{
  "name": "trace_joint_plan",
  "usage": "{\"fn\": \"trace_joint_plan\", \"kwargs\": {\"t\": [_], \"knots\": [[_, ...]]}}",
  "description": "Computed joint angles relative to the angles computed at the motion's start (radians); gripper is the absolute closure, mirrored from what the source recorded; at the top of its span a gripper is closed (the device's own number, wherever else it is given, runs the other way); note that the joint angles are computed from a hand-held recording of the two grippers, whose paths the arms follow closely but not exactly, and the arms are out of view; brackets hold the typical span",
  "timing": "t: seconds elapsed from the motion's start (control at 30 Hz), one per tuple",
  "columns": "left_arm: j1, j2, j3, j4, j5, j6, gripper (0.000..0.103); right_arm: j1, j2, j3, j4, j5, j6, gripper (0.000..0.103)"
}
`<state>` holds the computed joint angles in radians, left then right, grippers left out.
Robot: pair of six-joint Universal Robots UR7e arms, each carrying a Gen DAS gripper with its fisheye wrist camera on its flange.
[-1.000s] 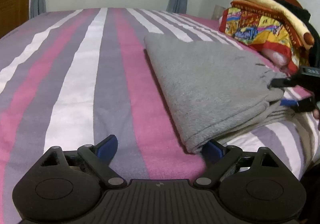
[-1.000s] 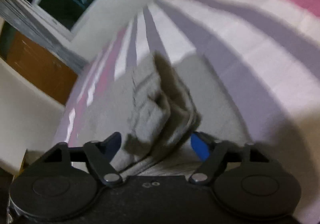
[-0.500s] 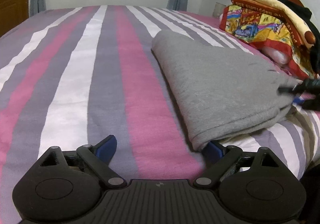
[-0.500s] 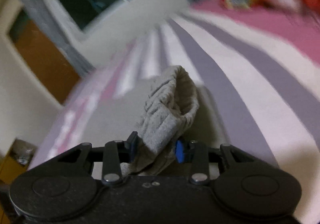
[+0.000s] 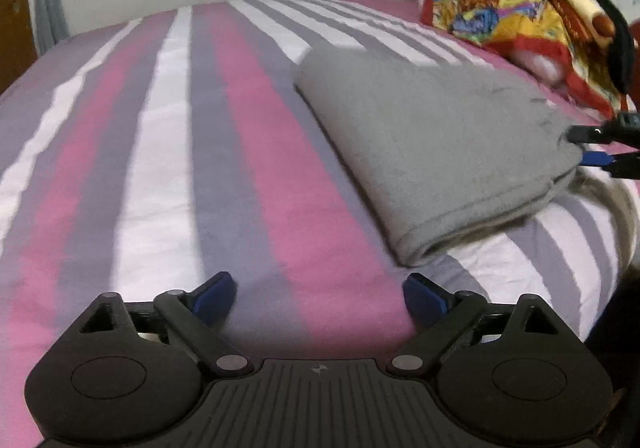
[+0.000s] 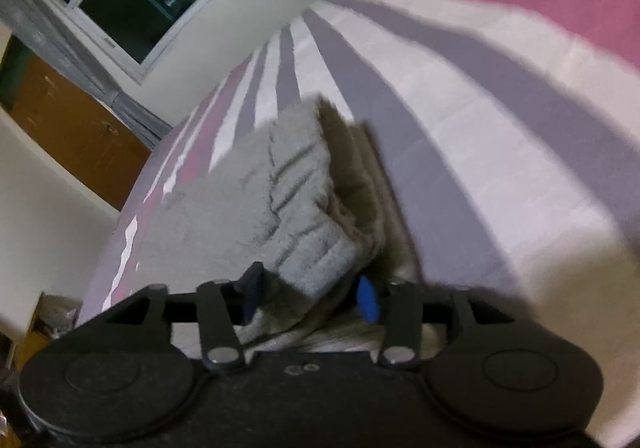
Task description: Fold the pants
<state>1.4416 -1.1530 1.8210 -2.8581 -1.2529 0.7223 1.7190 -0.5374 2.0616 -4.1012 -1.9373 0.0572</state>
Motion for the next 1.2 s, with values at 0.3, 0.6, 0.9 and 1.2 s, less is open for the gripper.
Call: {"fn": "trace_joint_plan", "kwargs": {"t": [0.3,0.6,0.9,1.2], "knots": [[-0.039,0.103,-0.115,0.054,-0.278,-0.143,0.035,0.076,0.04,-0.206,0.144,-0.15,-0.432,0.084],[-0.075,0.202,-0.224,0.098,-0.232,-0.087,0.034,0.056,-0.002,-0.221,0.263,-0.131,-0.501,0.078],[-0.076,0.434,-0.519,0.233,-0.133,-0.155,0.034,0.033,0.079,-0.47,0.547,-0.235,-0.467,0.076],[-0.102,0.382,-0.38,0.085,-0.046,-0.024,0.034,0.045,0.085,-0.425,0.488,-0.266,-0.495,0.061]]}}
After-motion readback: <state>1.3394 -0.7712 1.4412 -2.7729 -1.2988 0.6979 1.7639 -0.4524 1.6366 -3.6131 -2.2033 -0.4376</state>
